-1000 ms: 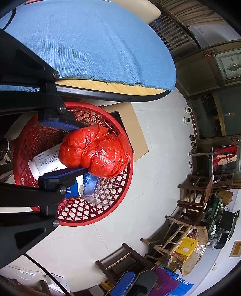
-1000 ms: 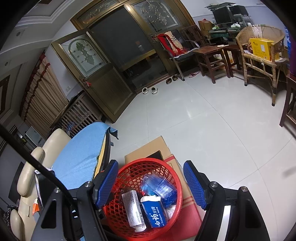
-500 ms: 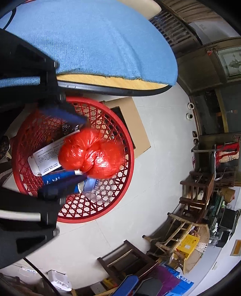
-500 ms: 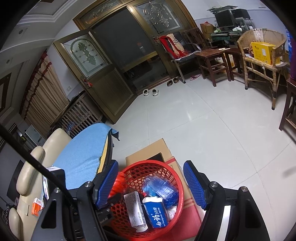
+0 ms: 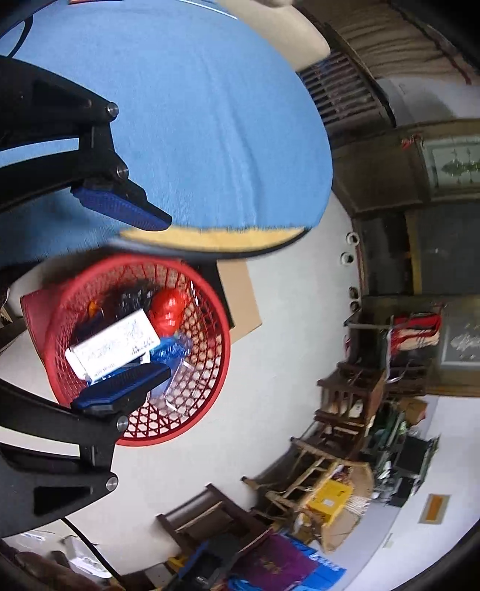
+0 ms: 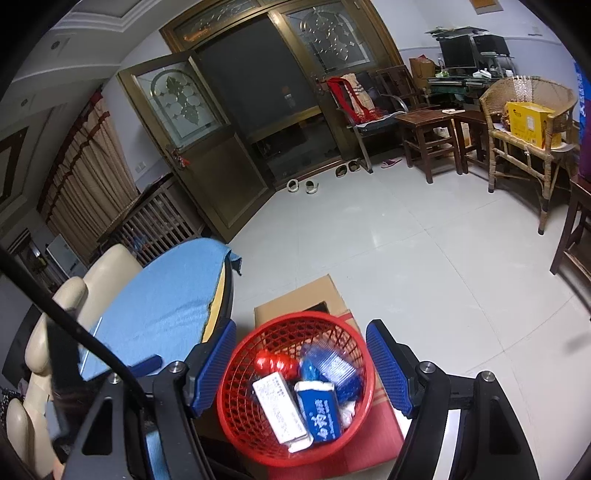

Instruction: Collect trash

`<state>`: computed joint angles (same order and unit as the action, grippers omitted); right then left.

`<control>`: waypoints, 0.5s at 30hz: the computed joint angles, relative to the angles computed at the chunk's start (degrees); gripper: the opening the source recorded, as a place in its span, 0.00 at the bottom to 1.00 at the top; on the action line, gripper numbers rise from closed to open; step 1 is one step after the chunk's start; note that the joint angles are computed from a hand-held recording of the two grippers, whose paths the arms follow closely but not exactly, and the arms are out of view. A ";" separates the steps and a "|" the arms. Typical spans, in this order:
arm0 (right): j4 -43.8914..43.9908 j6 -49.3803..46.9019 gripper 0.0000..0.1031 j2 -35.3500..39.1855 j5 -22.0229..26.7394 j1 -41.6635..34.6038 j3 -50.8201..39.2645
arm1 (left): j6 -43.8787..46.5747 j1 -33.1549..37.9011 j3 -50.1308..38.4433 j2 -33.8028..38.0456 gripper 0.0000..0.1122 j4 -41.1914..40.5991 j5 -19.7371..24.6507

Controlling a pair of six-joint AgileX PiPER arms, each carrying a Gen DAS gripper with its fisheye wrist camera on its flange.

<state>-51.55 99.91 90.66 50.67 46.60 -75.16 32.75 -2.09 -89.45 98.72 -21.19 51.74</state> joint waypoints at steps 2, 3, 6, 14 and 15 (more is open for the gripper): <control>-0.29 0.00 0.74 0.71 1.65 1.71 -1.11 | 2.20 3.05 1.11 -1.34 0.67 -2.29 0.26; -0.39 0.03 0.74 1.07 2.22 2.43 -1.60 | 2.60 4.06 1.00 -1.60 0.68 -2.96 0.56; -0.88 0.97 0.75 2.55 4.15 5.06 -3.00 | 5.64 8.95 3.16 -3.75 0.71 -6.38 1.01; 0.17 -1.47 0.76 7.19 8.11 10.27 -8.11 | 17.52 20.03 9.53 -10.14 0.71 -15.79 3.07; -0.04 -1.00 0.76 7.25 8.45 10.79 -8.11 | 18.20 21.09 9.95 -10.56 0.72 -16.62 3.37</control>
